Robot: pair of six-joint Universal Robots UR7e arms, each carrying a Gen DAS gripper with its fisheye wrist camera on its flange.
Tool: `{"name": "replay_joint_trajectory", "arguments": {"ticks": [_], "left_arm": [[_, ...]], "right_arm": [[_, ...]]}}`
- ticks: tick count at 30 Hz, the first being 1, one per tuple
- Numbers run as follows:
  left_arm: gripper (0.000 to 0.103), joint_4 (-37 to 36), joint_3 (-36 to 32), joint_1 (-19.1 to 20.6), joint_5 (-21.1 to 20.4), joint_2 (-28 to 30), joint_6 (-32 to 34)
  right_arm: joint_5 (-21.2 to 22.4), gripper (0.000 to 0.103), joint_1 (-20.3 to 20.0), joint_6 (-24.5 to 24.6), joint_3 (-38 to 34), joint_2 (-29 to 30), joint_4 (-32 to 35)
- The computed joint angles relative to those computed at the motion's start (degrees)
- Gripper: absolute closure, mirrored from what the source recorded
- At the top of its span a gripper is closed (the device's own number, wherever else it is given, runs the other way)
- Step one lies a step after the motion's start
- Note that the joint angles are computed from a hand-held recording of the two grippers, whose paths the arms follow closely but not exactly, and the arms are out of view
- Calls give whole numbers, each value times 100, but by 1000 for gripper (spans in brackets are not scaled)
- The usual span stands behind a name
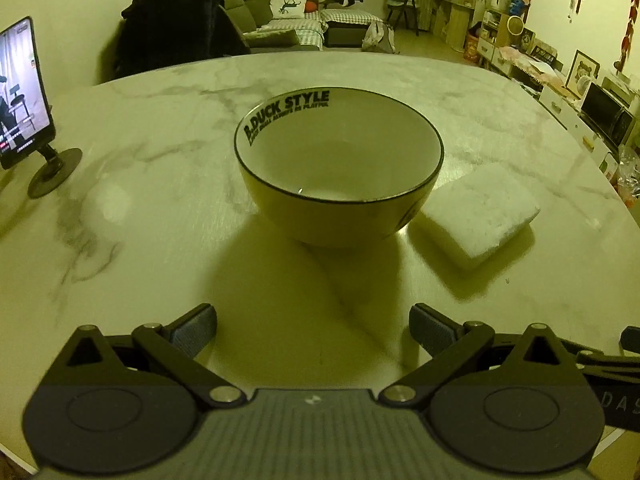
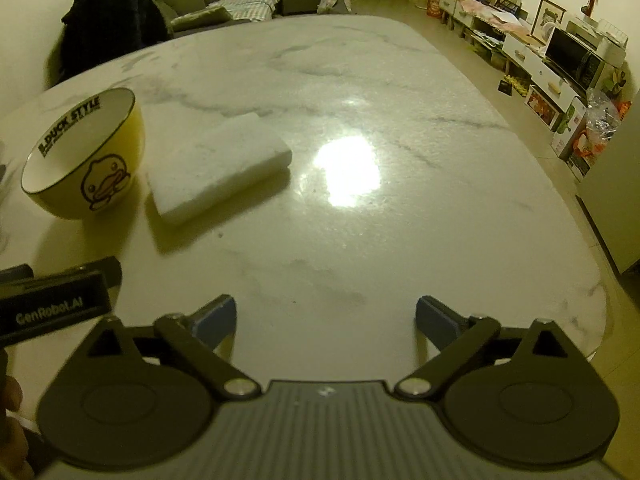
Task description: Clean bowl
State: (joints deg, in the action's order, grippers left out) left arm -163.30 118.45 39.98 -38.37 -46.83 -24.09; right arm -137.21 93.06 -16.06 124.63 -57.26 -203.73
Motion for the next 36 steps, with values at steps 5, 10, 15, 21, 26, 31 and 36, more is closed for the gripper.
{"name": "replay_joint_trajectory", "arguments": {"ticks": [5,10,15,21,26,31,36], "left_arm": [[0,-2,-19,-15,30,4,-20],[0,-31,-12,-25,44,11,-12],[1,-53,-20,-11,41,13,26],[1,-74,7,-29,49,19,6],[1,-65,10,-37,49,16,-2],[1,-33,4,-48,48,12,-26],[0,-14,-5,-54,46,15,-39]], "right_arm": [[-6,1,7,-46,36,14,-125],[36,0,-23,-123,74,21,-239],[58,0,-27,-178,96,56,-369],[61,0,-25,-194,97,79,-419],[61,0,-22,-197,89,95,-438],[55,0,-15,-193,74,110,-442],[66,0,-24,-211,84,102,-459]]}}
